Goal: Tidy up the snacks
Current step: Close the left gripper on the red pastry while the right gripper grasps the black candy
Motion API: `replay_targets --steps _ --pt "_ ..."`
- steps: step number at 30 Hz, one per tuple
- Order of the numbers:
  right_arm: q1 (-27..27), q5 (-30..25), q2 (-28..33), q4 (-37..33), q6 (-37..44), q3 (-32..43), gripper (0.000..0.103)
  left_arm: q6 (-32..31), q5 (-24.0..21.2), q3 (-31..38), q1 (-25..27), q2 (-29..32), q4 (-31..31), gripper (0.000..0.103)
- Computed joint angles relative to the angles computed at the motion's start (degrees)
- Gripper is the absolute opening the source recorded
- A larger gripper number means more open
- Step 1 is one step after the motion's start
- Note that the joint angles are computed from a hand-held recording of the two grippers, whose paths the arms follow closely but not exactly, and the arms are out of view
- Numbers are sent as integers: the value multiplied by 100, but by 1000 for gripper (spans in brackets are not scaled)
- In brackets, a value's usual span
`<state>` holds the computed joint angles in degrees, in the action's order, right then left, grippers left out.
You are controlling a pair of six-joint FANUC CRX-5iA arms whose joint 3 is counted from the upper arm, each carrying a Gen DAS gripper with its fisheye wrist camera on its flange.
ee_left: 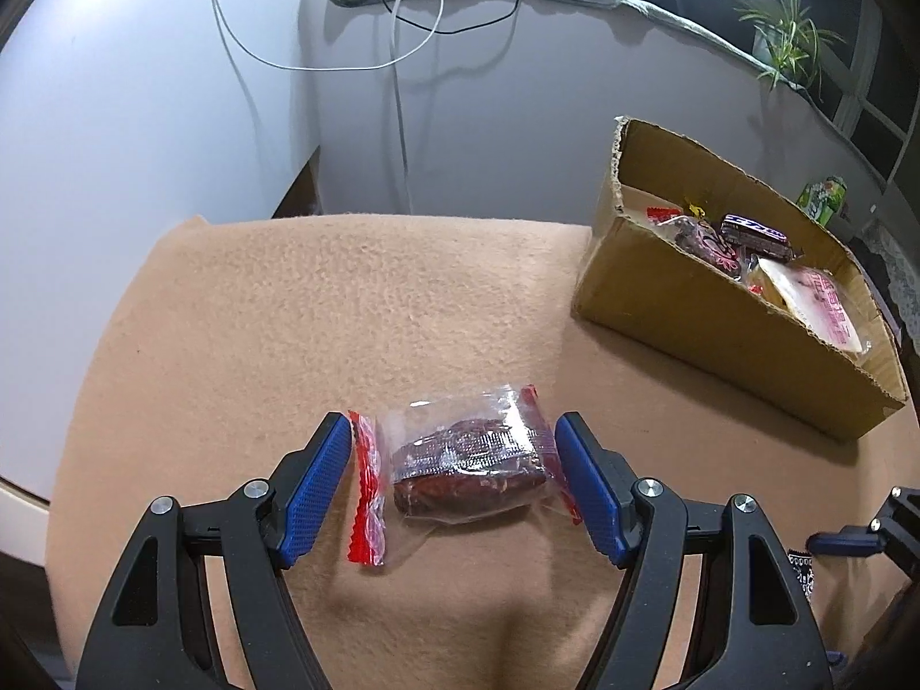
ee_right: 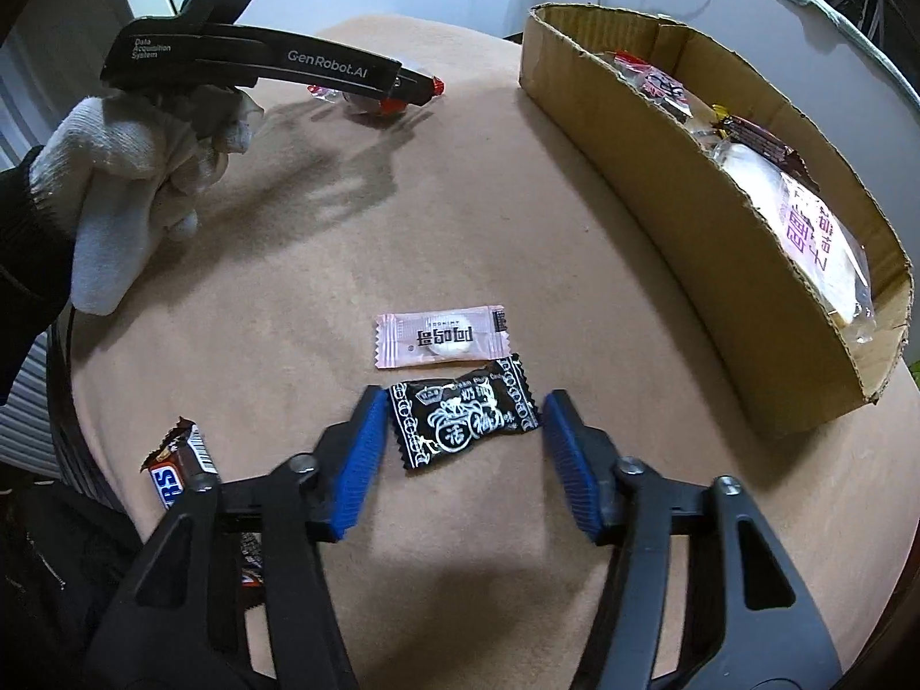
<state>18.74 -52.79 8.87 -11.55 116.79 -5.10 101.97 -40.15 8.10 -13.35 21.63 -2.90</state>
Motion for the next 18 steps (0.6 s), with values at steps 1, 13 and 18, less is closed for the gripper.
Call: replay_targets --steps 1,13,18 --pt "-4 -43 6 -8 14 20 52 -15 17 -37 3 -20 25 73" --pt "-124 -198 33 -24 -20 119 13 -121 124 -194 10 -121 103 58" --pt "-304 -264 36 -215 -48 204 11 -50 159 -270 24 -194 65 56"
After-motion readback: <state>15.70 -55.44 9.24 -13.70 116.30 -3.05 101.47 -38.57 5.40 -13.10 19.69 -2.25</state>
